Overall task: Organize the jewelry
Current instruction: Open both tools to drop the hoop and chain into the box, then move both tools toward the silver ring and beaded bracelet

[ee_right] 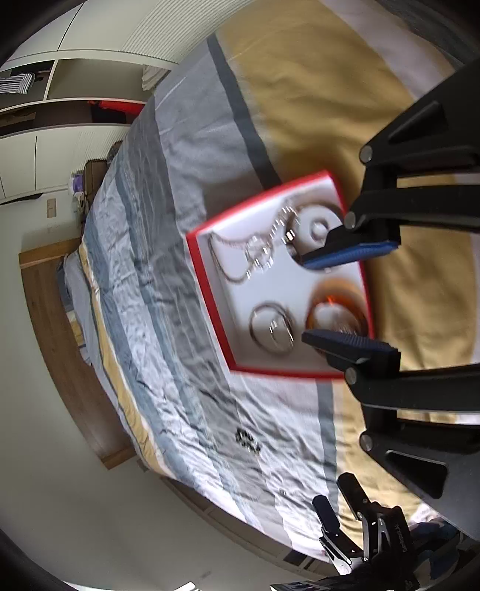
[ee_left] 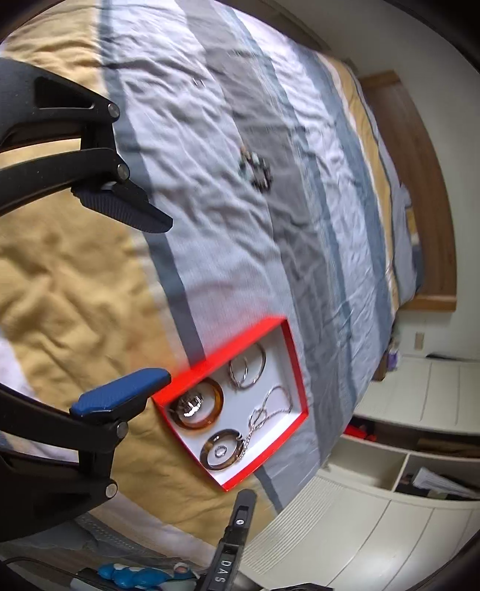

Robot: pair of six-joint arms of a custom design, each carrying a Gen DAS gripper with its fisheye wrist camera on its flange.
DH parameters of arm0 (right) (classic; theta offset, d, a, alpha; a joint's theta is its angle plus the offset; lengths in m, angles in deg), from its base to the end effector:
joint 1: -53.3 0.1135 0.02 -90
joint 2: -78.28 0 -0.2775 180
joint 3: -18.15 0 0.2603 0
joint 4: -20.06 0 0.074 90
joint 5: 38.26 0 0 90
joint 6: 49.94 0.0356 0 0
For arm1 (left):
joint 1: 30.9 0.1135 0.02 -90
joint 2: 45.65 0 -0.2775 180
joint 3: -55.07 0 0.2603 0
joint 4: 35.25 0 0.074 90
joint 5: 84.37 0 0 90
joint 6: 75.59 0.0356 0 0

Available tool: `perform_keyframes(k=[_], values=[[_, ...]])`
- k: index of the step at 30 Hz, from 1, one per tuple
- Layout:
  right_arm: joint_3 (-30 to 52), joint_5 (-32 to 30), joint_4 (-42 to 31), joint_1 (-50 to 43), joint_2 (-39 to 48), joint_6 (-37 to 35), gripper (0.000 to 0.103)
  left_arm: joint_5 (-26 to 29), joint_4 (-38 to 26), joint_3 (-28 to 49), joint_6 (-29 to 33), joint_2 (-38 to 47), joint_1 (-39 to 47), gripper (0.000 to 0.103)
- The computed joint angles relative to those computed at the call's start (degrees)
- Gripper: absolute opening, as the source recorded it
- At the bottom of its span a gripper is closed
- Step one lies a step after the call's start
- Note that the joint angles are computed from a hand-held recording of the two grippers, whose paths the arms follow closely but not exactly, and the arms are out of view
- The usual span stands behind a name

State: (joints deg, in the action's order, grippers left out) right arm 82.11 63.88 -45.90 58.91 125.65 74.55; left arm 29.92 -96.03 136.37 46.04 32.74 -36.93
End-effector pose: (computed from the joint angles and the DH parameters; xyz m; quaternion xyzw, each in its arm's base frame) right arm 0.1524 0.0074 0.3094 0.2681 0.8939 0.0252 0.3583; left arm 0.2776 -0.0441 0.3084 0.3583 0.8704 -0.1372 0.3086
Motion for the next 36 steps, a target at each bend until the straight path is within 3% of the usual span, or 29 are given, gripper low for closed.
perform_keyframes(k=[7, 19, 27, 36], values=[[4.38, 15.71, -7.05, 26.0, 2.42, 19.3, 0.034, 6.25, -5.38, 1.02, 5.96, -5.68, 15.66, 0.083], [14.2, 29.46, -19.97, 52.91, 14.01, 43.89, 0.045, 16.98, -13.11, 3.22, 19.59, -7.28, 39.89, 0.089], [19.41, 31.22, -22.96, 59.83, 21.09, 49.86, 0.052, 21.17, -14.73, 4.03, 23.34, -5.69, 47.86, 0.095], [22.18, 31.02, -20.78, 61.21, 25.79, 48.16, 0.057, 24.05, -15.68, 5.35, 25.12, -4.02, 51.55, 0.098]])
